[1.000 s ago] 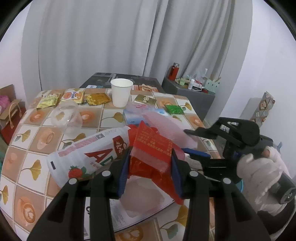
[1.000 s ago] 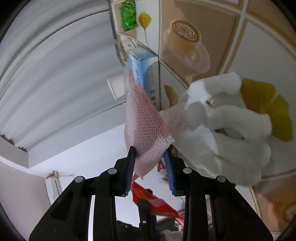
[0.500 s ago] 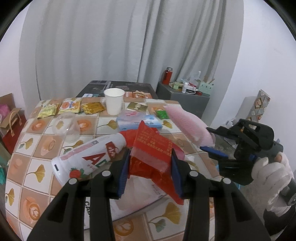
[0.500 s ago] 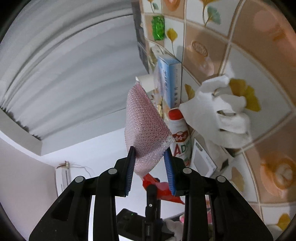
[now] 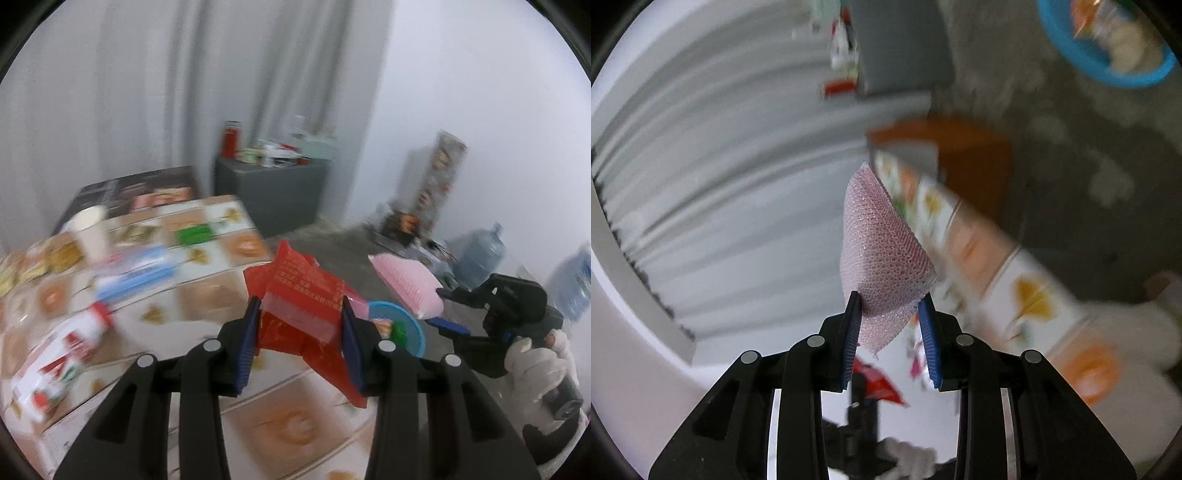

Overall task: Collect trash
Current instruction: 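Carry wrapper and sponge over the blue wastebasket and open both tools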

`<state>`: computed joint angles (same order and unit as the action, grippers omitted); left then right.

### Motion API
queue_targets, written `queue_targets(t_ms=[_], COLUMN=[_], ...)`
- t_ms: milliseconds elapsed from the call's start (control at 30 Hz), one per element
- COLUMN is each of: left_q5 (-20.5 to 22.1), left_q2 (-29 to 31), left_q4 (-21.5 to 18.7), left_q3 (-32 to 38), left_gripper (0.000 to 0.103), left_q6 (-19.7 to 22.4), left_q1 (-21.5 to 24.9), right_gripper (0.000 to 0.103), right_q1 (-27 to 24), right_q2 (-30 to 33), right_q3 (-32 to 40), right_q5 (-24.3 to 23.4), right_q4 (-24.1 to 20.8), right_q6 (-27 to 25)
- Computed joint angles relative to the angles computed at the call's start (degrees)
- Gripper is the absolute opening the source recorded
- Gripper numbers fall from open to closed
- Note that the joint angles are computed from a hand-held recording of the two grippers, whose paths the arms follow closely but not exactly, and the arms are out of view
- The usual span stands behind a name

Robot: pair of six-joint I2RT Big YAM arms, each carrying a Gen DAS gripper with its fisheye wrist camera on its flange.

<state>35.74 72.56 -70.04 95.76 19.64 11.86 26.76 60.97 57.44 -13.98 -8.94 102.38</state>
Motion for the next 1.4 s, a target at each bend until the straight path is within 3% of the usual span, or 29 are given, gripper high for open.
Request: queue_targets(t_ms=[100, 167, 300, 467, 667, 767, 867, 900, 933, 967, 1067, 1133, 1400], left_q5=[-2.1, -3.9, -6.9, -10.8, -18.2, -20.3, -21.7, -22.4, -24.2, -26.4, -29.3, -28.1, -22.5], left_q2=[0.6, 1.8, 5.8, 12.5, 20.4, 24.0, 27.5, 28.9, 30.4, 32.0, 34.6, 35.4, 32.6], left_q4=[-1.0, -2.4, -5.4, -8.8, -8.7, -8.7, -8.7, -8.0, -6.7, -5.3, -3.7, -4.8, -6.0], left_q3=[0.6, 1.4, 3.4, 6.5, 10.9, 13.5, 16.3, 17.2, 18.1, 18.9, 19.9, 20.0, 17.1], left_gripper=[0.040, 0.040, 0.040, 0.040, 0.041, 0.041, 0.042, 0.047, 0.054, 0.068, 0.071, 0.071, 0.071], left_q6=[0.9, 1.2, 0.4, -1.5, -4.5, -5.8, -7.0, -8.0, -9.5, -10.8, -13.3, -15.1, -14.2], left_q1=[-6.8, -11.5, -19.7, -28.2, -35.4, -37.3, -38.6, -39.0, -39.5, -40.0, -40.2, -39.3, -35.4], right_gripper=[0.029, 0.029, 0.029, 0.029, 0.029, 0.029, 0.032, 0.033, 0.040, 0.053, 0.061, 0.062, 0.062], right_q1=[-3.0, -3.8, -6.2, -7.9, -15.4, -18.0, -19.4, -20.5, -21.5, -22.3, -23.4, -23.4, -21.4], right_q2=[-5.6, -7.6, -9.8, -7.7, -3.6, 0.1, -0.4, 1.6, 3.7, 5.6, 9.8, 10.3, 1.5], right_q3=[-3.0, -4.4, -8.7, -12.5, -13.2, -11.4, -11.2, -10.2, -9.2, -8.3, -6.2, -6.3, -11.4], right_q5=[4.9, 7.3, 9.3, 8.6, 1.6, -0.2, -0.2, -0.9, -2.2, -3.2, -3.6, -2.6, 2.8], right_q4=[-8.0, -10.8, -11.9, -9.5, -9.1, -11.0, -14.7, -14.8, -14.8, -15.1, -19.5, -22.9, -25.4], right_q6=[-2.9, -3.7, -2.0, 1.2, 0.8, -2.0, -4.9, -7.0, -9.6, -12.6, -18.1, -19.2, -18.7])
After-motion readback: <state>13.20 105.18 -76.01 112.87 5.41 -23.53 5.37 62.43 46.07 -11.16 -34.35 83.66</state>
